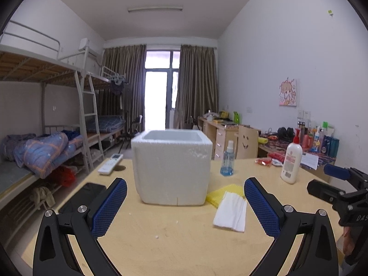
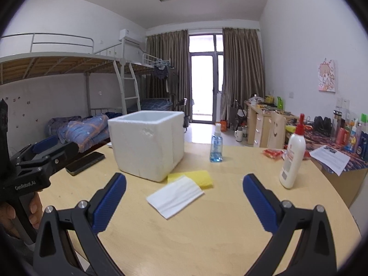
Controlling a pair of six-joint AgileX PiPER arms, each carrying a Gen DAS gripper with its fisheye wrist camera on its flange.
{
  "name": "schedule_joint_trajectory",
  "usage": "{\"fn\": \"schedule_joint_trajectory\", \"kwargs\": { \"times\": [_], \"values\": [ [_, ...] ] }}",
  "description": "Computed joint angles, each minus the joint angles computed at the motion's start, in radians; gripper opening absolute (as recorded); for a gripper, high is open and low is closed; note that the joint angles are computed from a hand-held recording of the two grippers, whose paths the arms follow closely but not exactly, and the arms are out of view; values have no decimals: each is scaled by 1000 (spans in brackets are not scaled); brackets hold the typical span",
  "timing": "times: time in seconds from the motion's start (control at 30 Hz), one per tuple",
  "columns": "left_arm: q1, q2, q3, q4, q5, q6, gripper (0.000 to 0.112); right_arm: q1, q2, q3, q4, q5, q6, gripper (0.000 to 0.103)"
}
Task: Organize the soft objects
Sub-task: 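Move both grippers back from the foam box toward the yellow sponge and white cloth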
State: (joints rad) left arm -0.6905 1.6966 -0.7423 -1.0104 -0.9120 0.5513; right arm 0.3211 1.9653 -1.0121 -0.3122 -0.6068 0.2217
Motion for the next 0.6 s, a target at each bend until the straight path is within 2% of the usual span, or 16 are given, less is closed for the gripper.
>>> {"fn": "schedule_joint_trajectory", "kwargs": {
  "times": [0.13,0.27,0.33,0.6],
  "values": [
    [18,22,-25,7,49,-12,102,-24,14,-15,-55,14,63,102],
    [26,56,-72,-25,82,48,102,-35,25,-43,-97,35,105,102],
    [39,57,-86,-14,119,47,102,-33,37,-65,-88,52,99,102],
    [57,100,-149,43,181,56,102,-52,51,-88,-81,82,104,102]
  ]
}}
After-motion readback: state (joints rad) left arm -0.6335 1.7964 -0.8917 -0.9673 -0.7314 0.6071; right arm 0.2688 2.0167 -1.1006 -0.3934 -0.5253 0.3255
